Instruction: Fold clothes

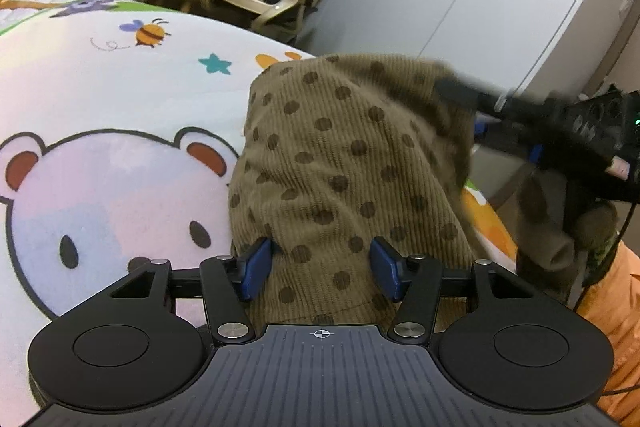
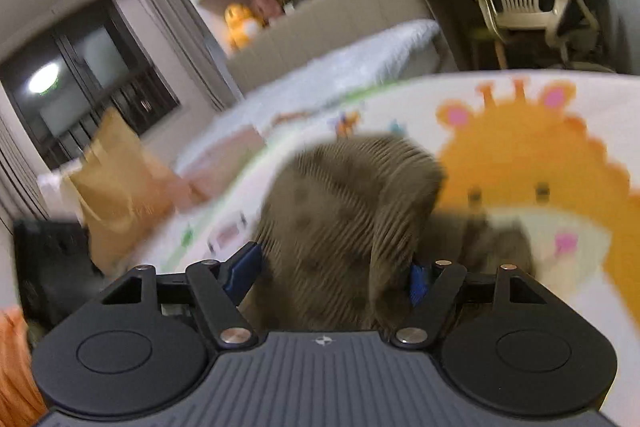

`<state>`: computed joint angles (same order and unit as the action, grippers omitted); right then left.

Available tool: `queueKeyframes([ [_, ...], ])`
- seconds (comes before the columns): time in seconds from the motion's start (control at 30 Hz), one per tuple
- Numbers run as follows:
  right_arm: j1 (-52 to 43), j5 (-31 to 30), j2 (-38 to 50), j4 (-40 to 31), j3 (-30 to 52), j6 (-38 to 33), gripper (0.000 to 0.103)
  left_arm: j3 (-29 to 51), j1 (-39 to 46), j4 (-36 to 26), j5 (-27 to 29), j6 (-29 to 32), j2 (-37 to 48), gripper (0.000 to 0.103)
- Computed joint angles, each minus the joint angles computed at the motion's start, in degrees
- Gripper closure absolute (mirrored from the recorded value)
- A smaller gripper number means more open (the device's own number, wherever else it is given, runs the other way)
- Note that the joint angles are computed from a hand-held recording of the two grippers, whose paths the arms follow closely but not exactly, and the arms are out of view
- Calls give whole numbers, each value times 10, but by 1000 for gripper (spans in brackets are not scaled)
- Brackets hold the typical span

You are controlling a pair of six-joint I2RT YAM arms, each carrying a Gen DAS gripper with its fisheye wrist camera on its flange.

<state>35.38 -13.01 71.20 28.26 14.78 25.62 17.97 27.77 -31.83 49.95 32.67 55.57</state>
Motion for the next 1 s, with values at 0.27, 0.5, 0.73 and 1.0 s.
queueKeyframes([
  [0.27,155,198,-187,-108,-10,-45,83,-4,-33,-14,-5,-36,-66,45],
  [0.5,69,247,-273,-276,-30,-68,82,1,-182,-44,-13,-123,-198,45],
  [0.73,-7,241,-354,-344,-86,-77,78,-10,-278,-13,-61,-159,-185,40],
  [1.0,-24,291,-464,-446,-68,-91,71,51,-226,85,-34,-241,-156,25],
])
